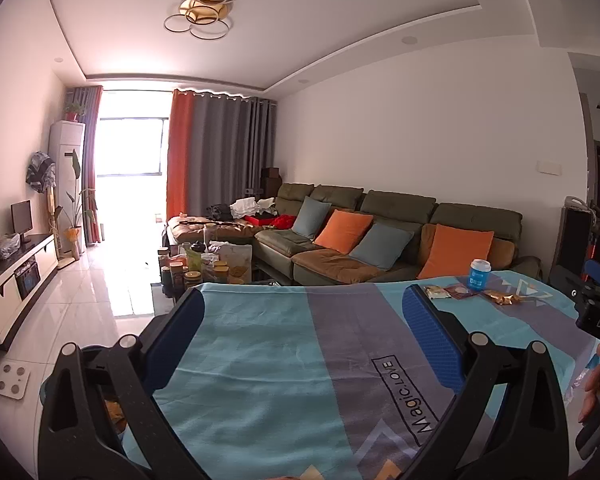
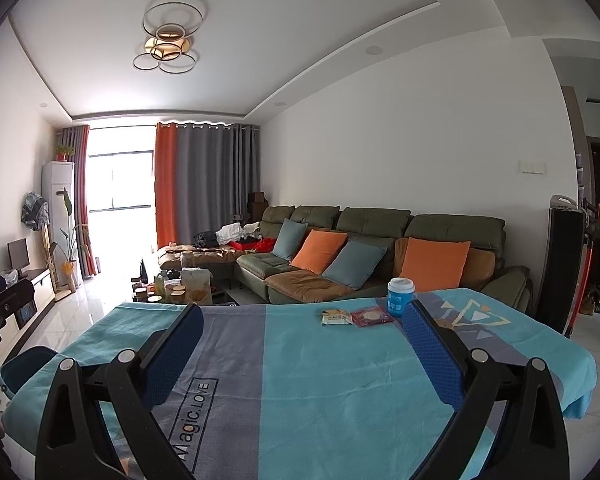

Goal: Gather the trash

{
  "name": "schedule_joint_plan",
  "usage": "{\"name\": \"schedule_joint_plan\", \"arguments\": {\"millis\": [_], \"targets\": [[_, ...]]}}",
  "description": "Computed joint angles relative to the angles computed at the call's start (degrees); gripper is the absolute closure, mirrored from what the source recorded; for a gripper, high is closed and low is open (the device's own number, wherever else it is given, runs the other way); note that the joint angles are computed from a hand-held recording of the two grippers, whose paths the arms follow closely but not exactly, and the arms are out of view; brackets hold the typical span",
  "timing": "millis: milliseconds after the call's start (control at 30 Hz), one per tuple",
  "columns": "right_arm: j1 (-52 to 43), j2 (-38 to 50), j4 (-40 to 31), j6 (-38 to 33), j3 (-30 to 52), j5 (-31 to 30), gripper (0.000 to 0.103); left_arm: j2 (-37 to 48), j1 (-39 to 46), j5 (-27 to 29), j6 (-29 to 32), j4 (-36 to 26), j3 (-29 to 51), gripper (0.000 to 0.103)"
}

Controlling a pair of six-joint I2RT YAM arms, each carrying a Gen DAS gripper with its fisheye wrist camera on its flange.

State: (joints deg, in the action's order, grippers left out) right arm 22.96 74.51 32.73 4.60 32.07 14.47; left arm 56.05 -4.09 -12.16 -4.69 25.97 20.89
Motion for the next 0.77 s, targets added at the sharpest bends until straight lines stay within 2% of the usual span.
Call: {"name": "schedule_joint_plan", "arguments": {"millis": [367, 533, 667, 767], "targets": [[-0.23, -0.1, -0.38, 0.08, 0.13, -0.02, 0.007, 2.37, -0.19, 0.91, -0.28, 0.67, 0.72, 0.005], [-1.01, 0.86, -0.11, 0.41, 0.2, -0.53, 0.007, 4.03, -0.33, -0.52, -0.24, 1.35, 1.34, 0.005], [-4.32, 4.17, -0.05, 0.17, 2.54, -2.68, 0.007, 7.74, 1.29, 0.95, 0.43, 1.94, 3.3, 0.005], [-10.13, 9.67, -3.16, 0.6, 8.35, -7.66, 0.006, 13.22, 4.03, 3.0, -0.26, 0.04, 7.85, 0.005]]}}
